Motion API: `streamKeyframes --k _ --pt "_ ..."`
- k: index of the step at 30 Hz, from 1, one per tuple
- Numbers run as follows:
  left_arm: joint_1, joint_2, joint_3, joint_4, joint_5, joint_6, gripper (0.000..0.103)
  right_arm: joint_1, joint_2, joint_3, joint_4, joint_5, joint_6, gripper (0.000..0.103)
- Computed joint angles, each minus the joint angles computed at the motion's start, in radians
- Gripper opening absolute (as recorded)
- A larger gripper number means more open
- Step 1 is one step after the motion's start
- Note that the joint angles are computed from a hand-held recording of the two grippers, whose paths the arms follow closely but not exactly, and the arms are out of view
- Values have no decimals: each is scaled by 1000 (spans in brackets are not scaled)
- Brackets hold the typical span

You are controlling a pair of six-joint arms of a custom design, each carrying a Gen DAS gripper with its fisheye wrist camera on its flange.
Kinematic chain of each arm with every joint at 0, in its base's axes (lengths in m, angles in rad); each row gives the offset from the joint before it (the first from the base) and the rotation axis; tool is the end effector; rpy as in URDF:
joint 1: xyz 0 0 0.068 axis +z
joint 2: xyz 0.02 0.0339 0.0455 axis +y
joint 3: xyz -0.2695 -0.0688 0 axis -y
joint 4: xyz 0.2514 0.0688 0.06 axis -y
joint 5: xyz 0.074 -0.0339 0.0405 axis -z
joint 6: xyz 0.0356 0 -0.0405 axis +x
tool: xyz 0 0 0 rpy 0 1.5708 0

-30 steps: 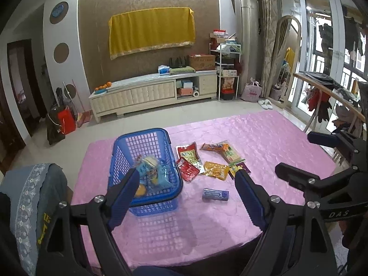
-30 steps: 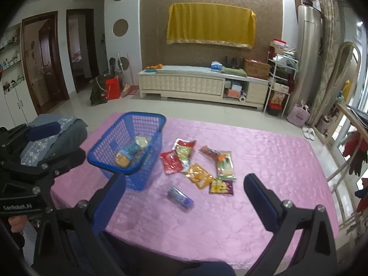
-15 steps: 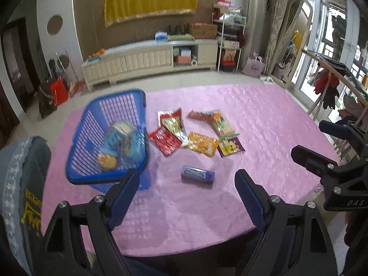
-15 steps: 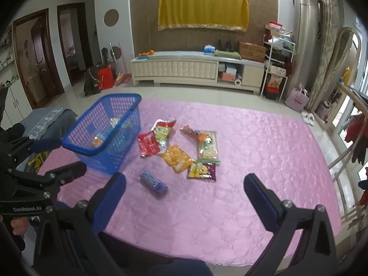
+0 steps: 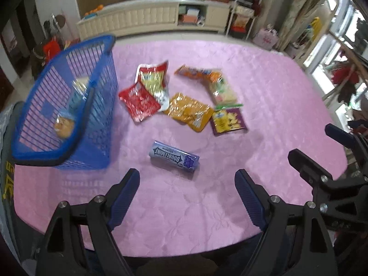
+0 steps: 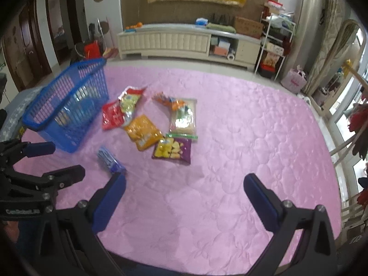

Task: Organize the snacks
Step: 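Lift both tools out of the basket and move over the snacks, then grasp the purple Doublemint gum tube with the left tool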

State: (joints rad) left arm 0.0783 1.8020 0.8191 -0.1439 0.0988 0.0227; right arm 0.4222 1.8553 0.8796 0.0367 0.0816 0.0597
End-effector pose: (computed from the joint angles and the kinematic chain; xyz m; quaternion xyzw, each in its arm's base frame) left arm 0.3174 0.0214 0.1011 -0.0162 0.9742 -0.0370 0.2221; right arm 0.3213 0.1411 0.1093 -0.1587 0.9365 0.0364 0.3107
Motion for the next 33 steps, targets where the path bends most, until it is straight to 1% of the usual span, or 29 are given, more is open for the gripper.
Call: streamKeyframes --k 8,14,16,22,25,28,29,30,31,32,33 --pt "-24 241 172 -28 -64 -115 83 -36 205 151 5 -33 -22 103" --pt "-1 362 284 -68 -60 -195 83 -42 330 277 -25 -55 -21 103" --pt "10 399 313 -78 -72 -223 83 -41 359 306 -33 -59 -24 103" --pt "24 484 365 -92 -89 -234 83 -38 414 354 -47 -78 -21 103" --pt "19 482 346 -71 -93 -224 80 -41 415 342 -45 -87 -18 103" --pt "10 470 317 -49 -97 -188 69 -47 400 308 -38 -96 -8 103" --pt "10 460 299 -34 -93 -179 60 -52 398 302 -37 -102 -3 103" --pt "5 458 295 -30 -92 -173 48 -55 390 287 -32 -110 4 103" --pt "2 455 291 -30 -97 -151 44 -60 384 276 -26 -119 8 103" --pt "0 453 284 -23 -96 -139 36 -63 376 267 -28 -127 12 103" --pt "6 448 276 -18 -87 -122 32 -65 370 258 -26 -137 14 103"
